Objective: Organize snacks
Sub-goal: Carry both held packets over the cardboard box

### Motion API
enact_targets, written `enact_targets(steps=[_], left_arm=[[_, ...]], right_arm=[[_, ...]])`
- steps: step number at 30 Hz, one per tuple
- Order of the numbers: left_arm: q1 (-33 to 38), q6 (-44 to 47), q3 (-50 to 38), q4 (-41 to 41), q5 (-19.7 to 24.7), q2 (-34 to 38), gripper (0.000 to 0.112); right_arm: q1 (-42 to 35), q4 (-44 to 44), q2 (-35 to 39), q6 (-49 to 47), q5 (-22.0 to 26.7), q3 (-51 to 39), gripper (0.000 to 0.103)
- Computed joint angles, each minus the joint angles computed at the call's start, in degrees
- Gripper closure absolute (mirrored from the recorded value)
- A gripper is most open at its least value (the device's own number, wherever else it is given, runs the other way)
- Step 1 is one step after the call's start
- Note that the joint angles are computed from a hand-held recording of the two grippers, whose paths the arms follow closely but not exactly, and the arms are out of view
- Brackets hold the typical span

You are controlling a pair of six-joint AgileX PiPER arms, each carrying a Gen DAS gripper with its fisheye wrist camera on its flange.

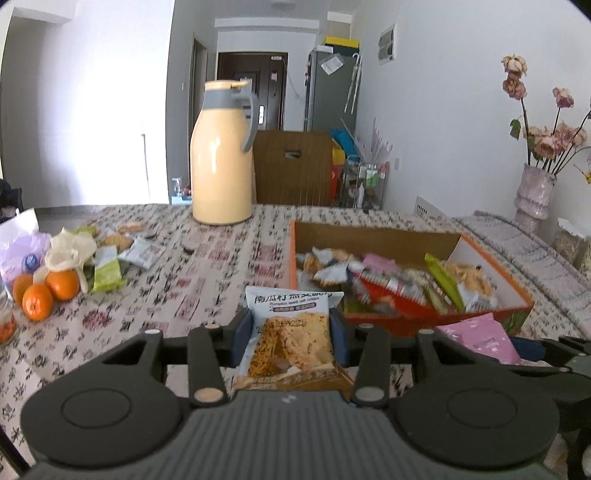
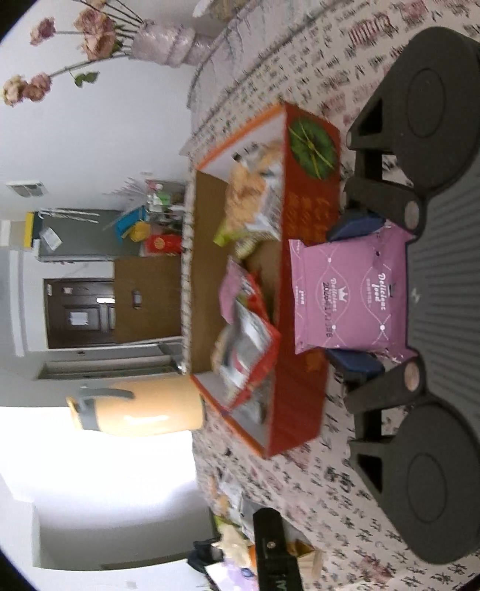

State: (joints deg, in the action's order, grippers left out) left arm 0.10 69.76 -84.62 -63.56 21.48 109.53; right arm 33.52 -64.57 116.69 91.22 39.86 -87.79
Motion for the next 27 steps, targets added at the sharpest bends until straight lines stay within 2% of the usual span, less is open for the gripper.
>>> enact_targets(steps=[7,15,22,27], left_arm=[[-3.44,-10.17,-6.05,7.34,-1.63,1.41,0.068],[-7.68,-27.73,-18.61,23.26,-1.07,7.13,0.068],[-11.45,-44.26,-35.09,38.61,4.06,16.76,0.068],[-13.43,-52.88,-49.86,46.13,10.57,25.92,0.068]], right_arm=[[-3.0,-5.04,-3.9,2.79,-1.28,3.33,0.042],[-7.85,-6.62,-2.99,0.93,-3.56,-0.5,0.042],[-12.35,-4.18,1.95,-3.8,-6.32,-8.66,0.042],[-14.94,-1.86,5.85,-6.57,-8.57,-13.53,0.042]])
